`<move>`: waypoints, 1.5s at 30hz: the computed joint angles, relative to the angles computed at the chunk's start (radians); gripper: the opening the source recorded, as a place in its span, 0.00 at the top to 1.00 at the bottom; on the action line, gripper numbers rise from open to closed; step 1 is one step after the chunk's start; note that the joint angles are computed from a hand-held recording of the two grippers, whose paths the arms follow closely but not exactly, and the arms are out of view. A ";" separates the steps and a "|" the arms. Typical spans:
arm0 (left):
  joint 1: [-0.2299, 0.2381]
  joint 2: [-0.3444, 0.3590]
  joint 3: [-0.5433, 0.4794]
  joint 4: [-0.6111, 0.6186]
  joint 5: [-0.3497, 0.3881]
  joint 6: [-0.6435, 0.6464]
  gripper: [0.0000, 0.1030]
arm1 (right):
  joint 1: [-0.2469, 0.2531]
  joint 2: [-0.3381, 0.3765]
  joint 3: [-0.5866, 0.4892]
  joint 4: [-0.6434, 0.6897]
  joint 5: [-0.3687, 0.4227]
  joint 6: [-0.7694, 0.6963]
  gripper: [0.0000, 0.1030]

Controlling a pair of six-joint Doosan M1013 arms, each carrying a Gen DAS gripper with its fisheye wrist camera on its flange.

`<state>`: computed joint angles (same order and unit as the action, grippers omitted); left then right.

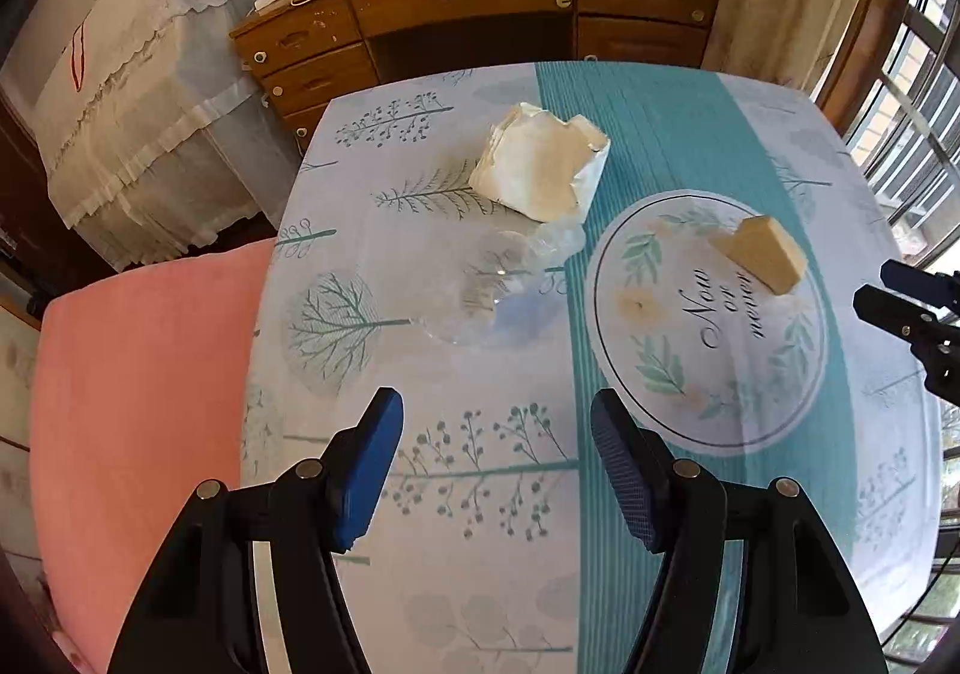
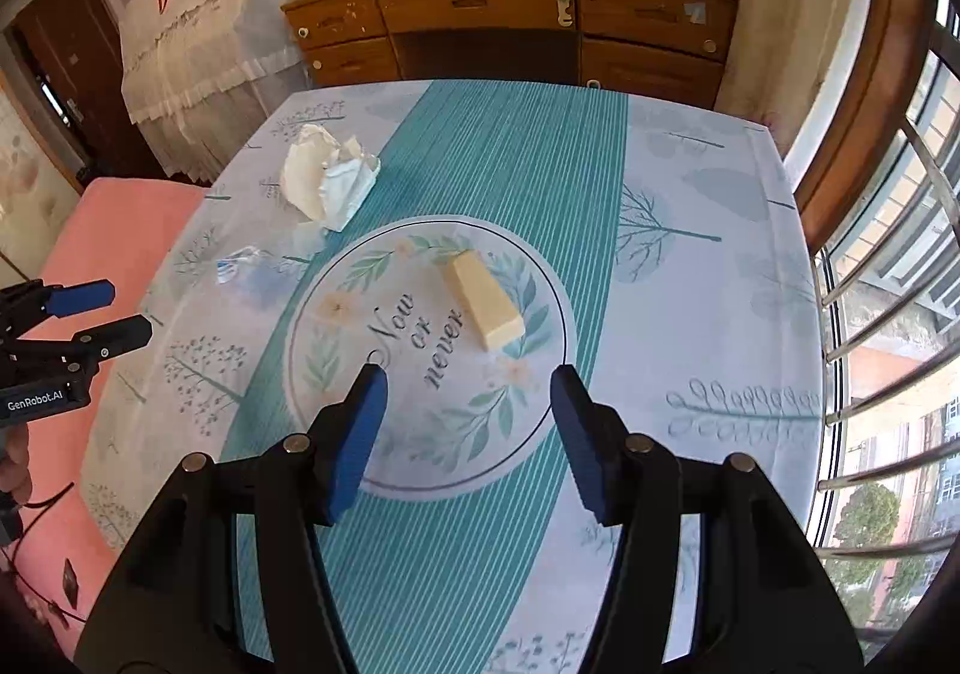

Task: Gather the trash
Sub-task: 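Grasp the clear plastic bottle with the left tool while the right tool grasps the cream block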

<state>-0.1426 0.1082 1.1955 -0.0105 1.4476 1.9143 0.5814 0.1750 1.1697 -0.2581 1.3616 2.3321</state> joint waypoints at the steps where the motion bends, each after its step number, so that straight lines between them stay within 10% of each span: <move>1: -0.008 0.013 0.000 0.020 -0.009 -0.005 0.36 | -0.018 0.009 0.004 0.019 -0.012 -0.022 0.48; 15: -0.025 0.128 -0.018 0.121 -0.025 -0.063 0.39 | -0.073 0.101 0.001 0.107 -0.063 -0.173 0.48; 21: -0.042 0.139 -0.019 0.141 -0.055 -0.053 0.53 | -0.068 0.105 0.007 0.090 -0.072 -0.197 0.67; 45: -0.023 -0.060 0.126 -0.013 -0.049 0.014 0.57 | 0.083 -0.001 0.030 -0.049 -0.060 0.063 0.79</move>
<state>-0.1655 0.0482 1.3215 -0.0231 1.3991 1.9281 0.6644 0.1736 1.1997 -0.3074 1.3012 2.3951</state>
